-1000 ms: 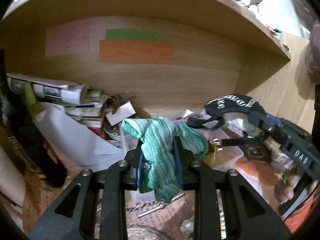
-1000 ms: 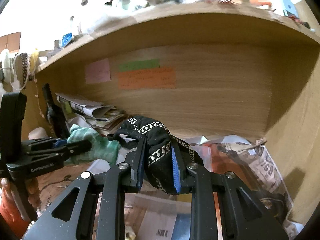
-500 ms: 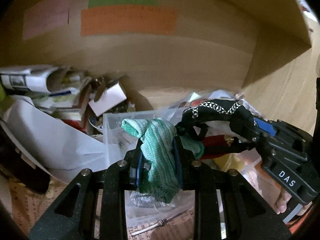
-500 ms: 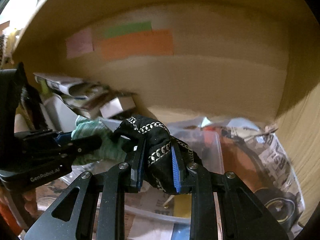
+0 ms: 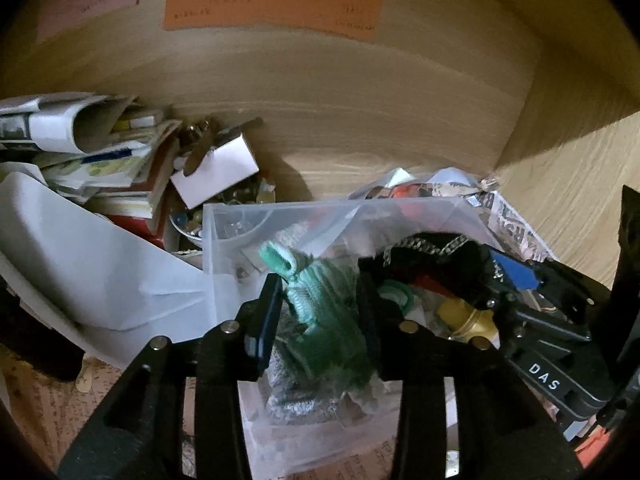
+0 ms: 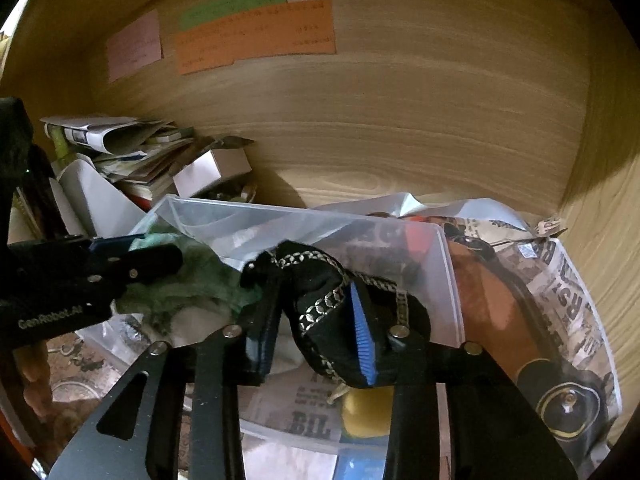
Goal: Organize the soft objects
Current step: 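Drop the green cloth and black pouch into the clear box with both grippers, then grasp the floral scrunchie with the left gripper while the right grasps the braided bracelet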
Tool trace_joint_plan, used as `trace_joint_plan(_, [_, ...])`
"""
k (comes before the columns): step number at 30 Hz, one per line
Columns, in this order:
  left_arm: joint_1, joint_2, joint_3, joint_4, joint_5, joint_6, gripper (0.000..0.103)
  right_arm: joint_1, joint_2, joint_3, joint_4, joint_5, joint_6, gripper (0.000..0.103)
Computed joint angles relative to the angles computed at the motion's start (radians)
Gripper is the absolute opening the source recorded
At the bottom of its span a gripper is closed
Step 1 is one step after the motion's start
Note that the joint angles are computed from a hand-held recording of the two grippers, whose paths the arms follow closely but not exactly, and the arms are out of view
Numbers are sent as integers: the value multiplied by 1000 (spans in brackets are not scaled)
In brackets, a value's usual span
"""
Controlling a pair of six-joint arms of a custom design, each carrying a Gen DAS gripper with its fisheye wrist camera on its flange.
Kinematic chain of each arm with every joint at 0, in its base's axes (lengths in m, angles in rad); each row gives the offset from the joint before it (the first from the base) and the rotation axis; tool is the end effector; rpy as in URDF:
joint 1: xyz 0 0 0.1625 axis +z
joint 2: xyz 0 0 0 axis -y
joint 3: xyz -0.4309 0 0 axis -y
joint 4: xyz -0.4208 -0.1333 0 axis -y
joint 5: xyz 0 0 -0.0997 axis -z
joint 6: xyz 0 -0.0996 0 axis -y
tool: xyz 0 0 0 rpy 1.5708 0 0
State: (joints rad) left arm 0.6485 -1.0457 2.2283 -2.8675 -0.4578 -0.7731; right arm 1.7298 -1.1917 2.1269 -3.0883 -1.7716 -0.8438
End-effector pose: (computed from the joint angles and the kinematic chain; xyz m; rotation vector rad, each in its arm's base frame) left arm -0.2476 -0.4670 0.1135 0.0874 2.2359 -1.1275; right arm 0.1985 -0.5214 0.1975 1.2190 -2.3925 0.6668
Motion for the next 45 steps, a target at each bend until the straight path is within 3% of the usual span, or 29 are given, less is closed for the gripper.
trace_joint_plan(7, [-79, -38, 43, -8, 61, -8, 49, 8, -60, 31, 12, 38, -8, 45])
trace_joint_plan(13, [-171, -75, 94, 72, 111, -75, 62, 6, -162, 92, 16, 106, -39, 60])
trace_joint_plan(20, [-239, -99, 146, 176, 74, -180, 69, -19, -279, 176, 18, 153, -92, 66])
trace_joint_plan(28, [-239, -67, 169, 272, -34, -287, 70, -85, -349, 242, 89, 105, -124, 66])
trace_joint_plan(36, [-202, -1, 188, 185, -164, -293, 70, -148, -364, 278, 229, 14, -147, 66])
trace_joint_plan(45, [-195, 41, 158, 345, -149, -405, 68, -161, -332, 286, 165, -41, -191, 63])
